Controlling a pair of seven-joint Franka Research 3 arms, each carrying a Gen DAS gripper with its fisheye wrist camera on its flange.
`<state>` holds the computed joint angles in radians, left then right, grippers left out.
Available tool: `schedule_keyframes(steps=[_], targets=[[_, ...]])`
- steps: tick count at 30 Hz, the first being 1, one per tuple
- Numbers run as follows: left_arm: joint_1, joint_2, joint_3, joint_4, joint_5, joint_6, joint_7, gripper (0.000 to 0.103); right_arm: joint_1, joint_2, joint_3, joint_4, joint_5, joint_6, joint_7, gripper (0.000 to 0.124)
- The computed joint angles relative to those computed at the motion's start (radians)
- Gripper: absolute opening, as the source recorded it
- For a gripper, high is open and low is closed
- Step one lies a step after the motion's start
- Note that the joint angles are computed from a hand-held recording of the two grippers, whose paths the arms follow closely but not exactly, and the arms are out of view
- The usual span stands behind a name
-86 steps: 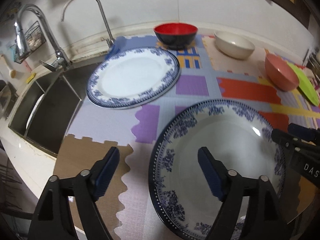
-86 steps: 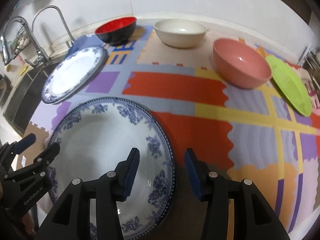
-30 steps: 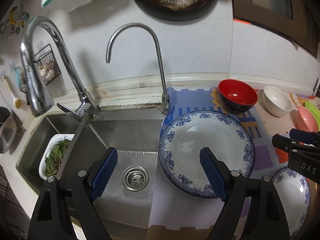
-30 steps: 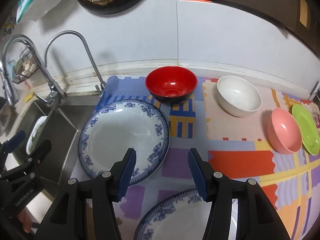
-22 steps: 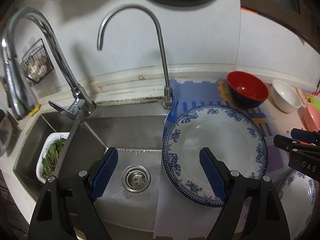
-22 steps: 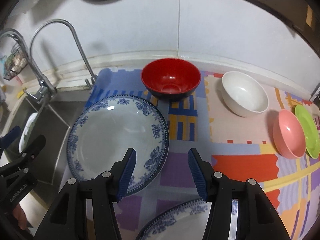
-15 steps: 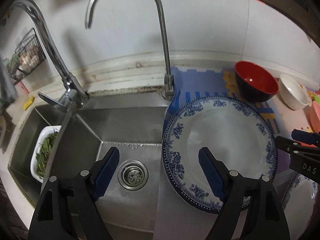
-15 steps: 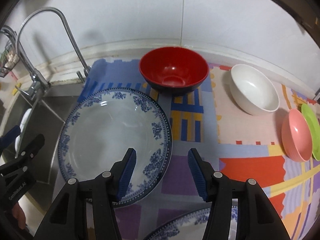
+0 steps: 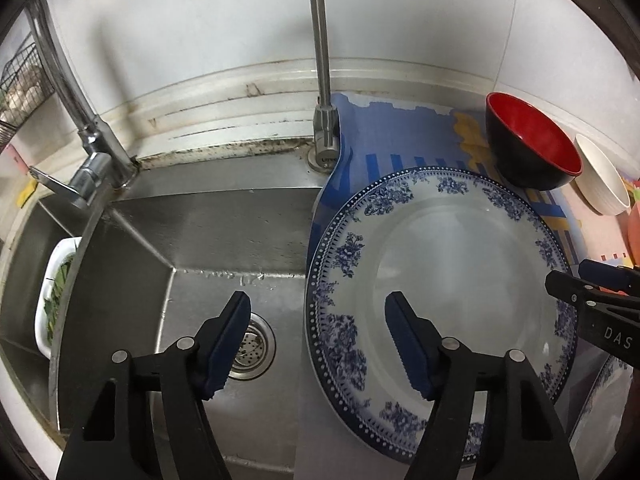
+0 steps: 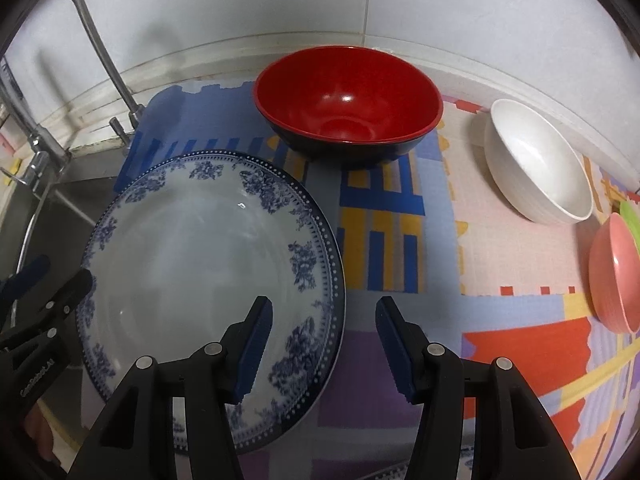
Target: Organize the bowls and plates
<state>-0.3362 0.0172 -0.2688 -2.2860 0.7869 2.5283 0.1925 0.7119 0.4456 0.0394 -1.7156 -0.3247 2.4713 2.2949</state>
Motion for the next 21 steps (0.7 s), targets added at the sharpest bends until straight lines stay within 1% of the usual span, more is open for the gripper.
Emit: schedule_keyframes(steps=[2, 4, 10, 14, 18, 21], targets=[[0.002, 0.009, 0.002, 0.003, -0.003, 0.01, 0.004, 0.065, 0.0, 0.003, -0.001, 0.0, 0.0, 0.004, 0.0, 0.055], [0.003, 0.018, 0.005, 0.005, -0.009, 0.022, 0.008, 0.064, -0.001, 0.006, 0.0, -0.002, 0.002, 0.011, -0.002, 0.055], [0.006, 0.038, 0.015, 0.011, -0.033, 0.045, 0.023, 0.055, -0.003, 0.024, -0.001, 0.016, 0.014, 0.017, -0.019, 0.055], [0.006, 0.044, 0.019, 0.014, -0.034, 0.051, 0.031, 0.049, -0.005, 0.034, -0.002, 0.024, 0.03, 0.021, -0.03, 0.054], [0.003, 0.047, 0.021, 0.019, -0.019, 0.041, 0.018, 0.046, -0.005, 0.041, -0.001, 0.028, 0.047, 0.025, -0.038, 0.051], [0.007, 0.048, 0.023, 0.013, -0.029, 0.068, 0.029, 0.041, -0.002, 0.04, -0.004, 0.026, 0.049, 0.027, -0.042, 0.051]])
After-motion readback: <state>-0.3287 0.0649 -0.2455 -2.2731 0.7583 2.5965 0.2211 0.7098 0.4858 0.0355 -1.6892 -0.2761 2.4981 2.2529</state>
